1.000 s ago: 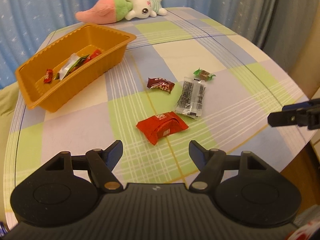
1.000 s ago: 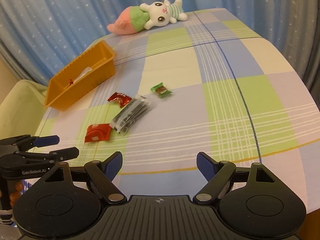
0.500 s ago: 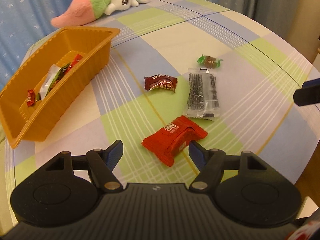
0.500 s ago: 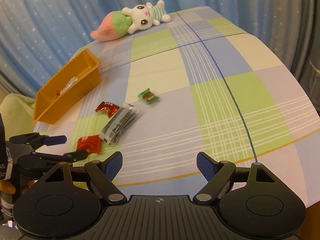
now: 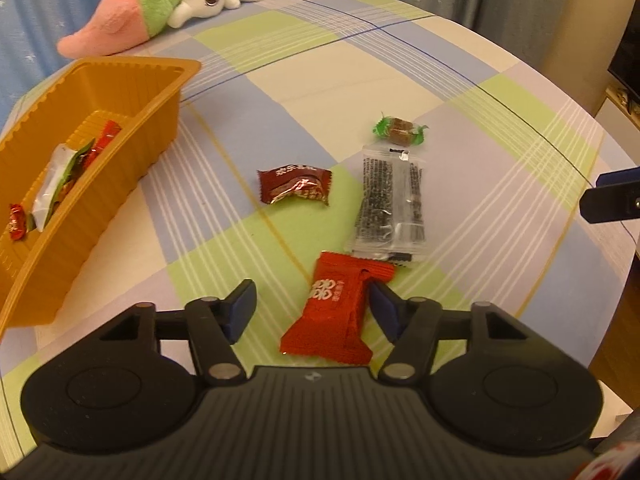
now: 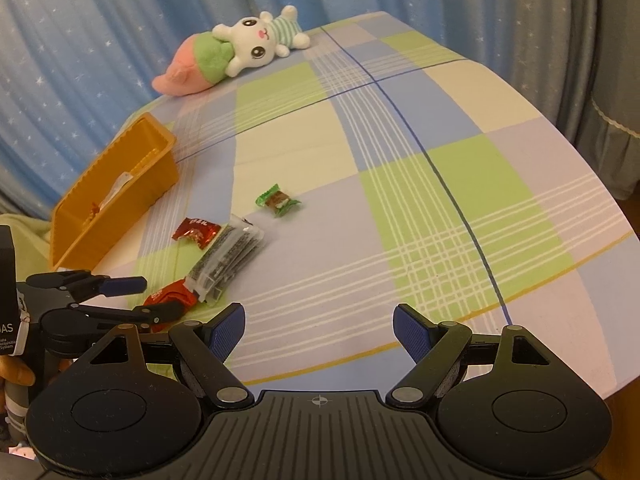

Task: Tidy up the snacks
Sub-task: 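Grasp the red square candy wrapper with the left tool, then grasp the green-wrapped candy with the right tool while the left tool holds its wrapper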

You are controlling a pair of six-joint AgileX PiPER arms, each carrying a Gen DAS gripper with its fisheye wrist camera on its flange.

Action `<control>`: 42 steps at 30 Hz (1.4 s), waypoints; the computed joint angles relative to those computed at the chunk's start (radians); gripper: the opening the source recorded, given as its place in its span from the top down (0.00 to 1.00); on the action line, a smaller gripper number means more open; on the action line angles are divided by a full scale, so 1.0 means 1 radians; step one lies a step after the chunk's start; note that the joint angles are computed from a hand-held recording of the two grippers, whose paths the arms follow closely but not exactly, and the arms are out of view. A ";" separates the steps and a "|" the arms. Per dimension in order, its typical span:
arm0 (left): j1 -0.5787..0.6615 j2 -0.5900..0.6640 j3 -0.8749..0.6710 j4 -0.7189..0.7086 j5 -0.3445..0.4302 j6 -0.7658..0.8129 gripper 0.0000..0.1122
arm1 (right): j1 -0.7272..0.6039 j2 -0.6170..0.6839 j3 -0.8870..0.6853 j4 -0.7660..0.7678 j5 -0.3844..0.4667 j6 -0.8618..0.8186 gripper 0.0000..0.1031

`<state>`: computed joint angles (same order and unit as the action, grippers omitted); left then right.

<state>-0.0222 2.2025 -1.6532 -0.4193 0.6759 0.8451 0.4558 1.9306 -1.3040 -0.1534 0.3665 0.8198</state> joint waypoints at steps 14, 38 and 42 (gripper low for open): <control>0.032 -0.010 0.013 -0.074 0.039 0.042 0.77 | 0.009 0.043 -0.065 0.064 0.013 -0.073 0.22; 0.175 -0.147 0.143 -0.048 -0.071 -0.152 0.78 | -0.068 0.288 -0.376 0.339 -0.024 -0.706 0.48; 0.195 -0.169 0.174 -0.025 -0.091 -0.204 0.78 | -0.086 0.362 -0.482 0.404 0.020 -0.829 0.60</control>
<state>0.1731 2.0337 -1.4796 -0.4442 0.5852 0.6409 0.3693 2.2922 -1.7865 0.2508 0.3866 -0.0093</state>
